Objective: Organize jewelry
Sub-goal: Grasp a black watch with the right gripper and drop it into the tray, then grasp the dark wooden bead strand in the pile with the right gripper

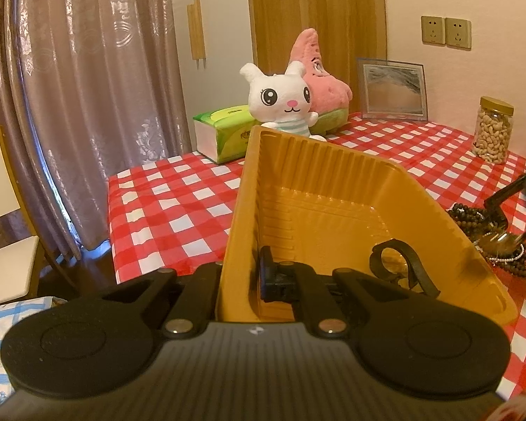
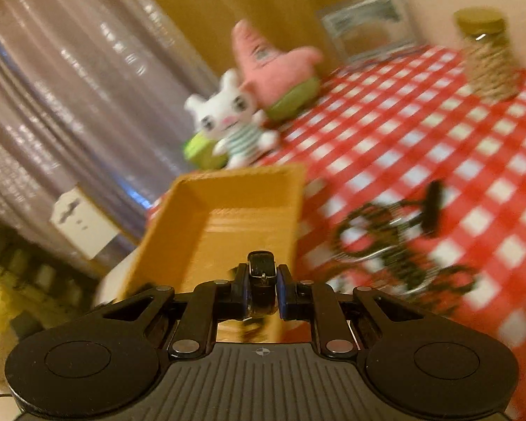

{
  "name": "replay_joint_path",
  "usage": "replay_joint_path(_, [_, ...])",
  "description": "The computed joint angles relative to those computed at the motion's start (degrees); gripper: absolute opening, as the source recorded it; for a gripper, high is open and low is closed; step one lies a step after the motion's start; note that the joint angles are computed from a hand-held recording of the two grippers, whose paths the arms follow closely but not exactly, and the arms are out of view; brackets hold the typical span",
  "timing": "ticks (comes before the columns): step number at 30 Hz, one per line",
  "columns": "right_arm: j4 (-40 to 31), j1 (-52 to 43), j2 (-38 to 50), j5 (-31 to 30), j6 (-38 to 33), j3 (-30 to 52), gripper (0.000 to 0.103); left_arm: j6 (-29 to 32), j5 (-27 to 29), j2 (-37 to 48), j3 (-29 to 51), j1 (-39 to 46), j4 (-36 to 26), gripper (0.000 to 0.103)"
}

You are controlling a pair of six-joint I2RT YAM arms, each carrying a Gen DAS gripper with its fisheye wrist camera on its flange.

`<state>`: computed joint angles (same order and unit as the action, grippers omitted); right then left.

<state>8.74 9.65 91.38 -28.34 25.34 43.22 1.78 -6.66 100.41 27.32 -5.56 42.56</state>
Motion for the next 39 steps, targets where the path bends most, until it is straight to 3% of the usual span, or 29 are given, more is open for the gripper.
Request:
replay_joint_path(12, [5.9,8.5,12.4,-0.3,7.4,4.0,0.016,-0.2,1.1,-0.4,-0.6,0.5,0.1,0.004])
replay_joint_path(14, [7.3,9.5,12.2,0.9,5.9,3.4,0.017,-0.2,1.3,-0.4,-0.6,0.5,0.2,0.004])
replay_joint_path(17, [6.3,10.2,10.6,2.2,3.0,2.9,0.042,-0.1,1.4,-0.3,-0.5,0.6,0.1,0.003])
replay_joint_path(18, [6.8,10.2,9.7,2.7,2.1,2.1,0.044,-0.2,1.5,-0.3,-0.4,0.6,0.1,0.003])
replay_joint_path(29, [3.2,5.9,-3.6,9.5,-6.9,-8.2,0.044,-0.7,1.4,-0.5,-0.5,0.5,0.1,0.003])
replay_joint_path(39, [3.2,-6.0,1.9,15.3,-15.8,-10.8,0.044,-1.2,-0.1,-1.1,-0.7,-0.3,-0.7,0.003])
